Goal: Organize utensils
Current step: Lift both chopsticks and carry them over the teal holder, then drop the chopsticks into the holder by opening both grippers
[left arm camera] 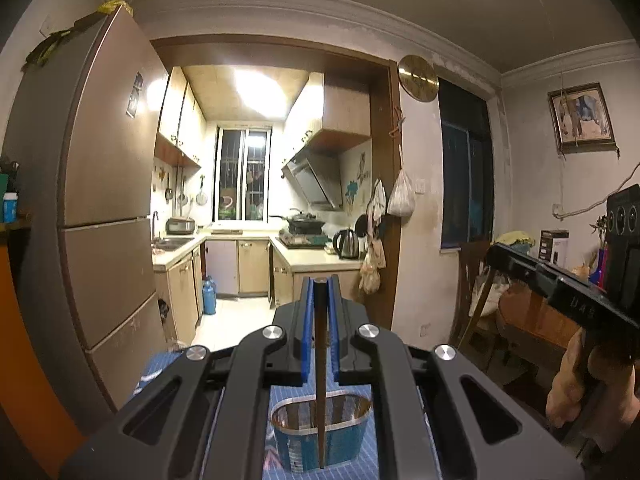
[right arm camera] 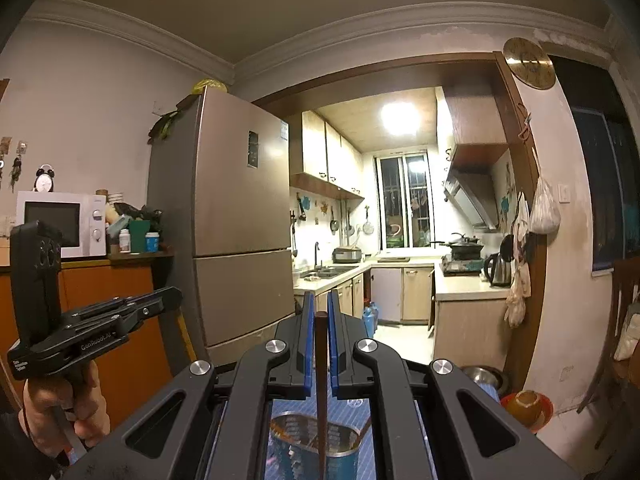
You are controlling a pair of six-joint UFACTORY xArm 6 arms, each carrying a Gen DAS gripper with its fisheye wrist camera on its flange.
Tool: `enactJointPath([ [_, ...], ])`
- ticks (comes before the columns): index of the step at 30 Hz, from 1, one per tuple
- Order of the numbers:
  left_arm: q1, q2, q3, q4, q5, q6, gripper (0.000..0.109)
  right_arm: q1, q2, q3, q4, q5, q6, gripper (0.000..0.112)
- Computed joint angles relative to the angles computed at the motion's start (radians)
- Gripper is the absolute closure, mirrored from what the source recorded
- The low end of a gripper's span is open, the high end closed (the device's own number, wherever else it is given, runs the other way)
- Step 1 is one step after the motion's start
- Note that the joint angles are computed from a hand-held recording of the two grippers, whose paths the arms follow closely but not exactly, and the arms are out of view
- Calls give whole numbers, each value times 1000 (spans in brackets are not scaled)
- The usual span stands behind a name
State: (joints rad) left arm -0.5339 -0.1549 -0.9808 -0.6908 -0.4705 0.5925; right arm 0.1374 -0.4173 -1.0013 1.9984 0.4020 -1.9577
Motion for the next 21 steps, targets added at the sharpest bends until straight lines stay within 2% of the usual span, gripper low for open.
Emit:
enactJointPath([
  [5, 55, 85, -72, 130, -2, -121, 103, 18, 121, -118, 60, -8, -63, 105],
  [8, 77, 135, -117, 170, -1, -152, 103, 38, 198, -187, 84, -19, -104, 105],
  [11, 118, 193, -158, 275, 11, -255, 103, 56, 278, -254, 98, -34, -134, 105],
  [21, 191, 355, -267, 421, 76, -409, 103, 89, 516, -417, 0, -92, -51, 105],
])
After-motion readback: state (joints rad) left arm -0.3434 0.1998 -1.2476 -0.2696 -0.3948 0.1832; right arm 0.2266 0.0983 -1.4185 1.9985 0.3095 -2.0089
